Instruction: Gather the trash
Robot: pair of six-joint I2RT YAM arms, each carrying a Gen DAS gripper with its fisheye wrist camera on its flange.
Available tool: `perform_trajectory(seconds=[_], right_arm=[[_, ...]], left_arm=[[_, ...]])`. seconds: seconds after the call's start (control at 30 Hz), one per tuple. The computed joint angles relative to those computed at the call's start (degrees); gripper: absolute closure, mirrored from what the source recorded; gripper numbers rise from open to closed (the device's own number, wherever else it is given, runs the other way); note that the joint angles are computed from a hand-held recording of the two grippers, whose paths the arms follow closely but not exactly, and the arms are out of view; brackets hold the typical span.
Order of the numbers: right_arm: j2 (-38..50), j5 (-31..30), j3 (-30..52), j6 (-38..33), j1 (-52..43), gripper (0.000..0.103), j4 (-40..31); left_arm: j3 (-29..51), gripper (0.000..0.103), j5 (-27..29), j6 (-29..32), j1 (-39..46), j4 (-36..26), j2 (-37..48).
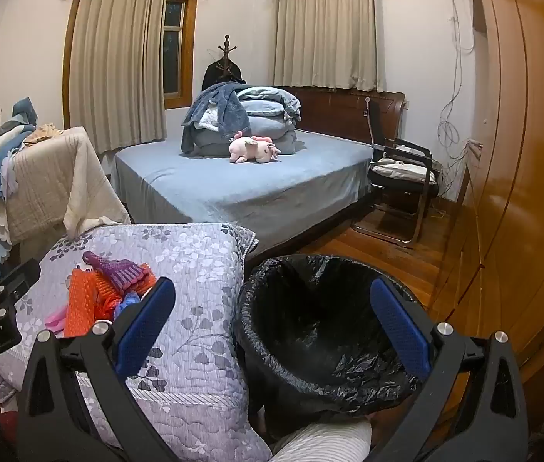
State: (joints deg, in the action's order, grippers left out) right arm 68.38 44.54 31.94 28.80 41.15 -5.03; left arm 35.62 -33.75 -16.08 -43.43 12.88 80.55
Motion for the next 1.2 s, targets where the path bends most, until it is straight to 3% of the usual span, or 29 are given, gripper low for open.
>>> perform_trajectory(seconds=[1.2], right_arm=[[0.83,-0.22,0.01,0.28,-0.02,0.004,0.98]], left_arm=[[0.09,0.006,-0.28,0.52,0.0,0.18,0.19]])
